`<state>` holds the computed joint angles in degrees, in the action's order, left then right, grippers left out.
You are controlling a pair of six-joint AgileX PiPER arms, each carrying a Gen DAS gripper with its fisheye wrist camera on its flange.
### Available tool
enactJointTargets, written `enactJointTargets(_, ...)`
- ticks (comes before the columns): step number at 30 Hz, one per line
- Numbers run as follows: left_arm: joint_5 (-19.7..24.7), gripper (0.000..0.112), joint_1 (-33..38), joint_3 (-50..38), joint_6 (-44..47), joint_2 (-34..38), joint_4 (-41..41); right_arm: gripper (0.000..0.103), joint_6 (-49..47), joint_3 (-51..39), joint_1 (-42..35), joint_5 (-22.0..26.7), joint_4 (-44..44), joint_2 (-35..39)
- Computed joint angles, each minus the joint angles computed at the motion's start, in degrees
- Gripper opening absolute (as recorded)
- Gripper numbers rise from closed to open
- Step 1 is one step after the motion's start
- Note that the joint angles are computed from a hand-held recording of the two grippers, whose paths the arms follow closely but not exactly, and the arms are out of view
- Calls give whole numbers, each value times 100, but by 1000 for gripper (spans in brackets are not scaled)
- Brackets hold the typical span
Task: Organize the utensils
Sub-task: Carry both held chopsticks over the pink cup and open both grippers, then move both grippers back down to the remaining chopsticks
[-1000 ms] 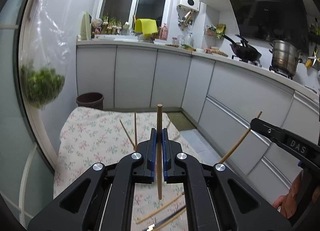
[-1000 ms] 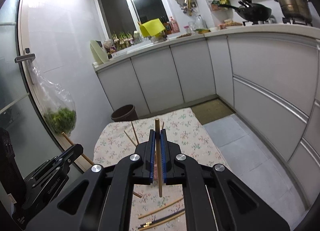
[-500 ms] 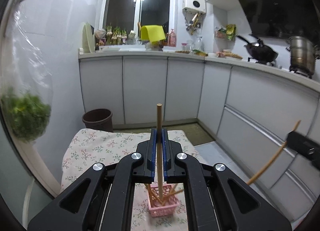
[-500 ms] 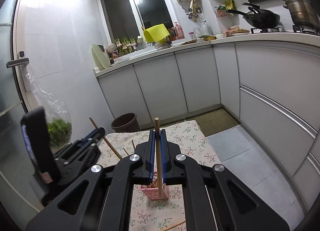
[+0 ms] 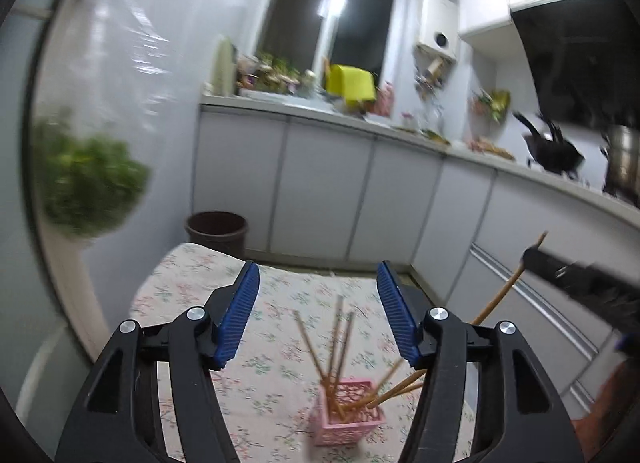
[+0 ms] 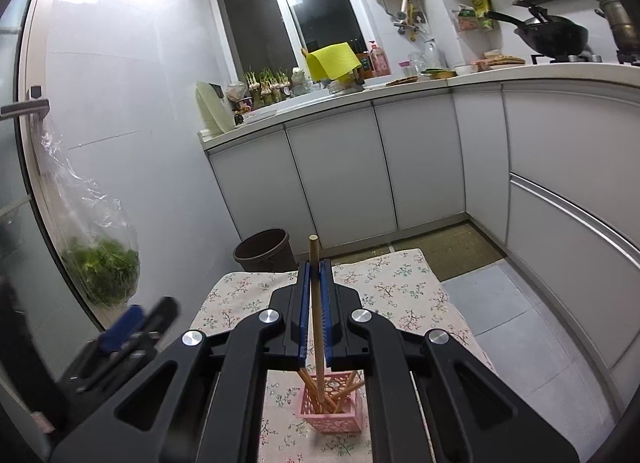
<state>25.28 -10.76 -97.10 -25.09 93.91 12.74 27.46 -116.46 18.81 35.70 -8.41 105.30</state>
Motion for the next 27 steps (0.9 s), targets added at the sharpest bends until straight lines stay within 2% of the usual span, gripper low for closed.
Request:
enactJointTargets(5,42,59,315,231,150,-153,-301,5,178,3,138,-171,-283,348)
enactJointTargets(9,126,59,466,463,171,-143,-464,9,83,42,131,-156,0,593)
enactJointTargets(10,128,60,487,551,129,-177,-439,20,84,-4,119,-77,56,643)
enactJointTargets(12,233,62,419,758,-253,-314,-51,35,152,151,104,-37,119,557)
enactJointTargets(14,341,73,319,970,-774,-524,513,38,436,773,139,-237,-146,90)
enactJointTargets(17,584,86,-59,1435,-1864,-1066,1762,59,1901,2161,362,-565,-1701,-1002)
enactJointTargets(18,862,88,-313,1591,-2136,-1326,2150,73,2474,2596,470,-457,-2257,-1401)
enactJointTargets(19,953,92,-469,1752,-2245,-1518,2308,85,3046,2919,577,-306,-2796,-1674)
enactJointTargets(21,1210,96,-849,2048,-2372,-1914,2501,91,3940,3743,975,355,-3841,-2391)
enactJointTargets(23,1565,96,-1357,2371,-2745,-2271,2912,93,4122,4388,1354,900,-4341,-2931)
enactJointTargets(24,1755,96,-1683,2594,-2961,-2488,3098,96,4403,4900,1736,1419,-4784,-3300)
enactJointTargets(27,2289,96,-2615,3165,-3437,-2946,3427,96,5016,5899,2526,2350,-5297,-4034)
